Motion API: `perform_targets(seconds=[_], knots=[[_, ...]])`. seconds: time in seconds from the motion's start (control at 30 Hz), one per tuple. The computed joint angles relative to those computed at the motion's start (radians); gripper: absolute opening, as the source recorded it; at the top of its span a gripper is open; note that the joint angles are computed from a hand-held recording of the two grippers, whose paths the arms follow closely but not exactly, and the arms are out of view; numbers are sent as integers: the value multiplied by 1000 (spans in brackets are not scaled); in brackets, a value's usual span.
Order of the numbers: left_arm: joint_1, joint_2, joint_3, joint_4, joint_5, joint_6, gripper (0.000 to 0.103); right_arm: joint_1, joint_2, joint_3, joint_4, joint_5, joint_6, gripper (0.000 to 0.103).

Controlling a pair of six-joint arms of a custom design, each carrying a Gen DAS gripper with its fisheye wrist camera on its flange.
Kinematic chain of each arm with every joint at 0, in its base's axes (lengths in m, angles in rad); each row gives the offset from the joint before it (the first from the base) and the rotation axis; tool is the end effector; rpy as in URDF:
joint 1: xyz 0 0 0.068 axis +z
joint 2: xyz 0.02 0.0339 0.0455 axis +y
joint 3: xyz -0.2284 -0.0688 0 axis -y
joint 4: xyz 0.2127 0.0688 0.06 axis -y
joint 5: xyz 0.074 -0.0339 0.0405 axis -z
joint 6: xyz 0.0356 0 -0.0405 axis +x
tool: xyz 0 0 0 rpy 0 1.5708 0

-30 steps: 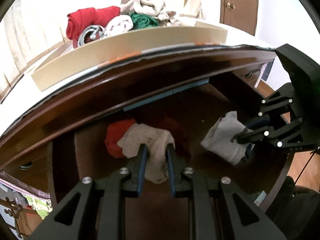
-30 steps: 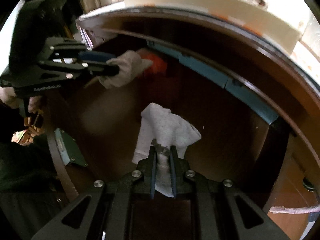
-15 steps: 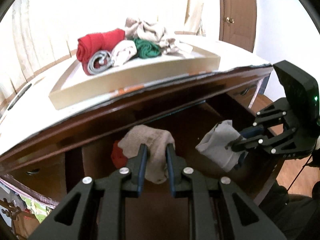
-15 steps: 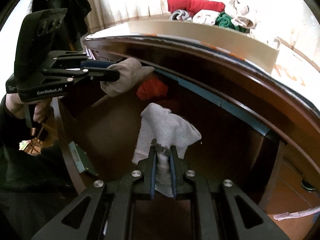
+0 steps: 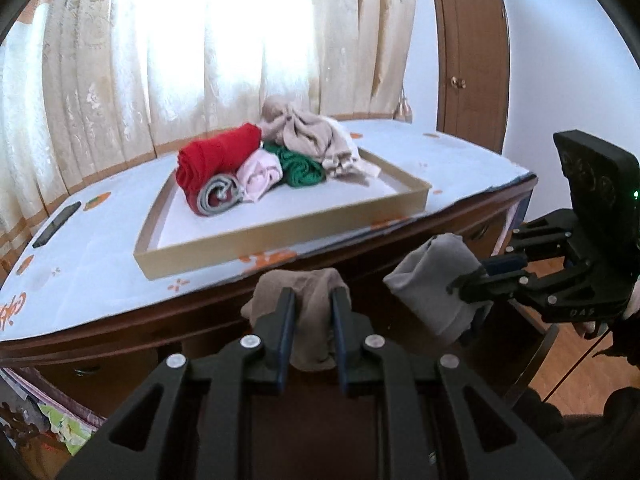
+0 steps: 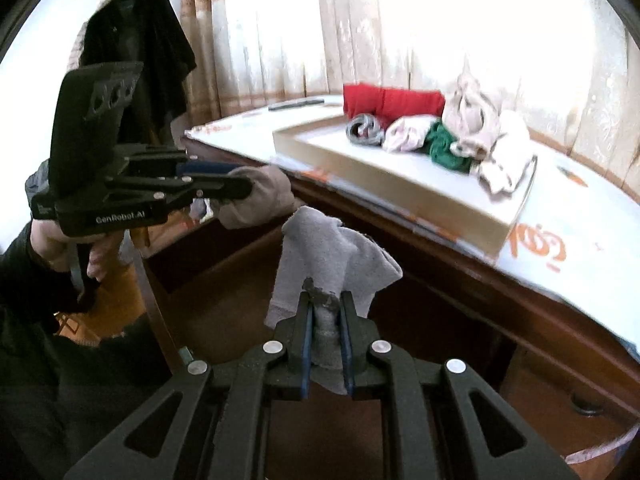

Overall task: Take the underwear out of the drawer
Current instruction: 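Lift the white sock with the left tool while the right tool lifts the grey sock toward the tray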

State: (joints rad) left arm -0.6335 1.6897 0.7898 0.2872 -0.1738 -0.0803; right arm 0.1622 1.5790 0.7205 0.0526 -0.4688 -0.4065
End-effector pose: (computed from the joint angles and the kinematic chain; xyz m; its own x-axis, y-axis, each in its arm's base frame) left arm 0.2580 -0.1818 0.1483 -0.4996 0.2689 -0.8234 0.4303 0.9020 0.0335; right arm 0.2733 0.0610 0.1438 -0.4749 -0.4351 -0.7649 -0.6974 0.7162 0.0256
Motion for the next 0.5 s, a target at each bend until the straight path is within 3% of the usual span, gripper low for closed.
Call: perform_targets(seconds=[0.5], knots=[[4, -36, 91, -30, -20, 69, 15, 17, -43, 71, 16, -2, 67, 13]])
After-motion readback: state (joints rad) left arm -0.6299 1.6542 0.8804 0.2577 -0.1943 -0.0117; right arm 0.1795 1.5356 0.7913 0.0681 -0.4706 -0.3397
